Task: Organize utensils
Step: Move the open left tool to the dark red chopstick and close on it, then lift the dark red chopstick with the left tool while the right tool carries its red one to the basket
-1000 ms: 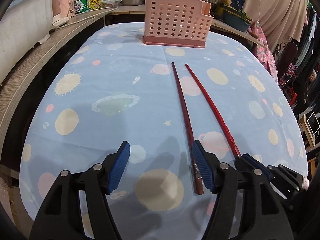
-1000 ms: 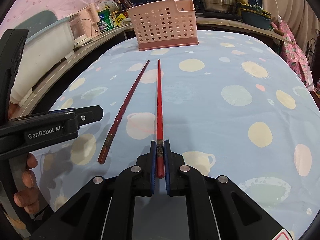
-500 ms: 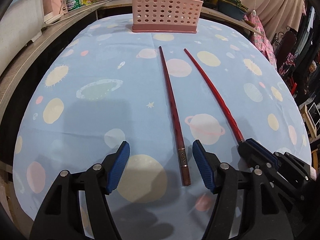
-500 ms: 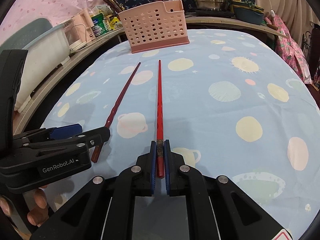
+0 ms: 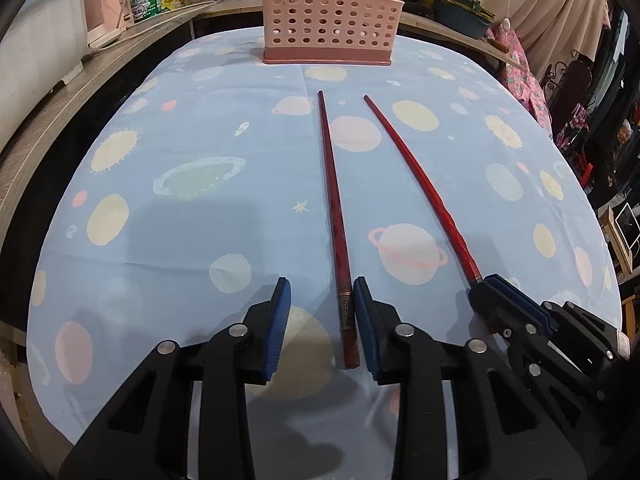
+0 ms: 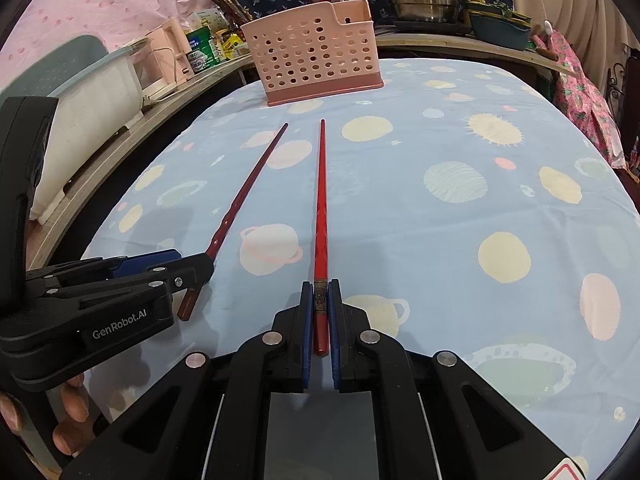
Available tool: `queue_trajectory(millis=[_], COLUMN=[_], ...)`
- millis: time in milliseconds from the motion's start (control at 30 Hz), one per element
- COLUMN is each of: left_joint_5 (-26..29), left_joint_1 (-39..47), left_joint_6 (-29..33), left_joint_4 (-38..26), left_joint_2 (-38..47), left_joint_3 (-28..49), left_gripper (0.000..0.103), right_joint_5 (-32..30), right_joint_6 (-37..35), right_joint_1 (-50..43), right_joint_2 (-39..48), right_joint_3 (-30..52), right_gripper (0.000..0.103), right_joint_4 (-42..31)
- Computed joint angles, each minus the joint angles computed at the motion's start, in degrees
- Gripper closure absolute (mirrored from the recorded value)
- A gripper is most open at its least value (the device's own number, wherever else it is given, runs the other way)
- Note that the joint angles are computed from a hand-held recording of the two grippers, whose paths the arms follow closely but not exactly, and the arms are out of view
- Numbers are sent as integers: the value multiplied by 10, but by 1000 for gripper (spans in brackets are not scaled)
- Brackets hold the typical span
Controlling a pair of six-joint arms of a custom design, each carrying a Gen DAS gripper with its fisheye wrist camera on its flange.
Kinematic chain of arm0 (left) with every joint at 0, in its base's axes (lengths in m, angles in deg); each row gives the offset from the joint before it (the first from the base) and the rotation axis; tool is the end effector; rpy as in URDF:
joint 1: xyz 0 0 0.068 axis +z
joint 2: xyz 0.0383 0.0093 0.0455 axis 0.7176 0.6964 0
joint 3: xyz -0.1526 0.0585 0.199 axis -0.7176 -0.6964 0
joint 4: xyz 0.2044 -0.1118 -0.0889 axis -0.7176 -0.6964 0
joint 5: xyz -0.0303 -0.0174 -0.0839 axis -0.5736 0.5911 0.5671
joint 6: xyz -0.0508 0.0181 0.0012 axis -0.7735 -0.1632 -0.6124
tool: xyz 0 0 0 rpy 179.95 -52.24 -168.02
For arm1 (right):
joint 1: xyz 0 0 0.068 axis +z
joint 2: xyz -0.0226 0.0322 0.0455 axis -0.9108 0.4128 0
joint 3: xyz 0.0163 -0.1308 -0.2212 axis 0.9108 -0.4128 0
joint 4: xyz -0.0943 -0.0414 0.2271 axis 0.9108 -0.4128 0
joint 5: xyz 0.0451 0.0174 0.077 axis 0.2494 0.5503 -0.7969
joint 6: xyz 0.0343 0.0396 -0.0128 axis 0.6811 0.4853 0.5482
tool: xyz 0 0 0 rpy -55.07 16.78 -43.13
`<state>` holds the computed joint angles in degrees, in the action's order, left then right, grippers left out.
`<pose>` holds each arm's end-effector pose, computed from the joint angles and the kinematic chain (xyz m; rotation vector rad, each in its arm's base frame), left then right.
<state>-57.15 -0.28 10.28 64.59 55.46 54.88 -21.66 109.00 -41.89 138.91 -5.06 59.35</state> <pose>0.2665 -0.2637 0.1629 0.1843 2.5717 -0.1730 0.2104 0.0903 0.1348 -0.0203 2.4191 0.3005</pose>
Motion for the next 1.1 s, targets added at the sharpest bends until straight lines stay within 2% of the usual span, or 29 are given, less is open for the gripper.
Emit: queue_trajectory(millis=[67,167,433,700,1100], left_joint_5=[-2,8,29,23,14], left_joint_1=[-2,1,5,3,18], left_joint_6=[2,4,8,3,12], left_joint_4=[-1,0,3,-12,-36], left_joint_2=[1,0,-7,-20,-84], left_joint_3=[1,1,-5,0,19], left_gripper=[86,96,96,96,96], right_joint_5=[4,5,6,-1,-26], right_joint_6=[2,3,4,3,-27], right_joint_1=[5,7,10,3,-45], right_joint_2=[2,2,2,-29,-87], right_joint_3=[1,1,4,12,75], right_gripper=[96,96,96,96,96], right_joint_4=[1,1,-3,-22,-75])
